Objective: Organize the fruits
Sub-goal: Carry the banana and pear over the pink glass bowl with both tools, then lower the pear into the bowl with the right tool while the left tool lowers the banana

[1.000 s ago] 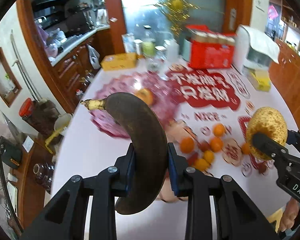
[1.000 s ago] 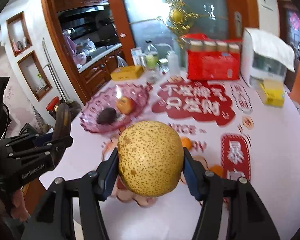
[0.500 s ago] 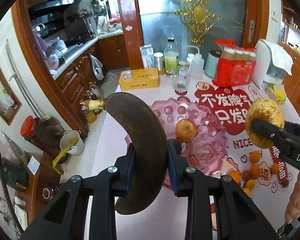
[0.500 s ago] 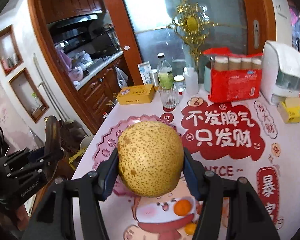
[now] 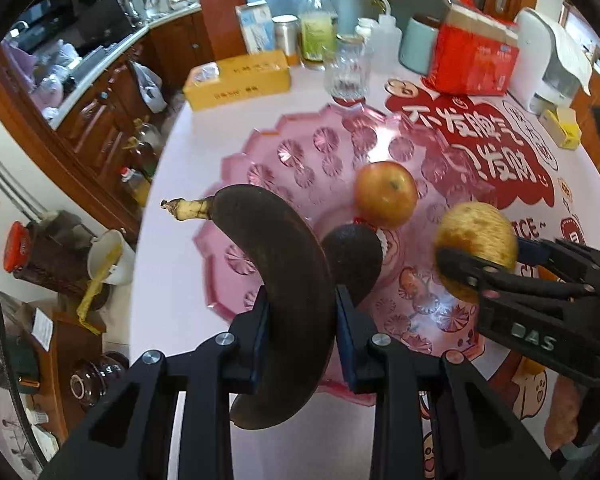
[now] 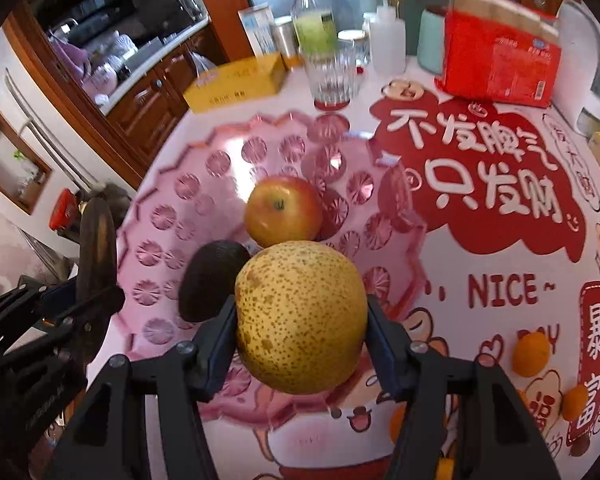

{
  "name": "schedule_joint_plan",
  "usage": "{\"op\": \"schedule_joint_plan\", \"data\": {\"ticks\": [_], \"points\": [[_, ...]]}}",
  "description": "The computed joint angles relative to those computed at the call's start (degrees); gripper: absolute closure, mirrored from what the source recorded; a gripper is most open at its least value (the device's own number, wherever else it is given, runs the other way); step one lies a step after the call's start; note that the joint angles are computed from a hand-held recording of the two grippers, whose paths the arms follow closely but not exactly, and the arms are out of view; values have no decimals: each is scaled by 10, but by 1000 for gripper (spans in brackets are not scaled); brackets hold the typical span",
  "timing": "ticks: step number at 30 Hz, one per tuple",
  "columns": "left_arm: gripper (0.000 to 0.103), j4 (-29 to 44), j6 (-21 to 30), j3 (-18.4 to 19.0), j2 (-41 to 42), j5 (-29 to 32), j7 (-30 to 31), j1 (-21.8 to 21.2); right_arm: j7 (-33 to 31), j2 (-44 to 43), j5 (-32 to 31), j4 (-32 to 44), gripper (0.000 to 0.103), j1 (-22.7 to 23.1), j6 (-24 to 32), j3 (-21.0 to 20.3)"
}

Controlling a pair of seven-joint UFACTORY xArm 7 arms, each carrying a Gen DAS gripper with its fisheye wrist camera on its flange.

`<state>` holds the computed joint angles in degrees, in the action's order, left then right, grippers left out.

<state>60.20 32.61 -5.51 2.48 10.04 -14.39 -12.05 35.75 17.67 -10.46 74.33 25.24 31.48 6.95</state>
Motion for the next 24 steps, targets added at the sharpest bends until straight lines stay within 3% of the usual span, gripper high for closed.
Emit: {"op": "schedule_joint_plan", "data": {"ticks": [6, 9, 16, 24], "points": [[75, 12, -3, -2, 28, -35, 24, -1, -4, 54, 8, 48, 43, 3, 10, -5], [75, 16, -2, 0, 33, -24, 18, -6, -11, 78, 19, 70, 43, 1, 15, -5], [75, 24, 3, 3, 36, -33, 10, -5, -2, 114, -38, 114, 43, 37, 12, -33], [75, 17, -2, -3, 18, -52, 16, -7, -62, 103, 19, 97, 43, 4, -6, -3]]}}
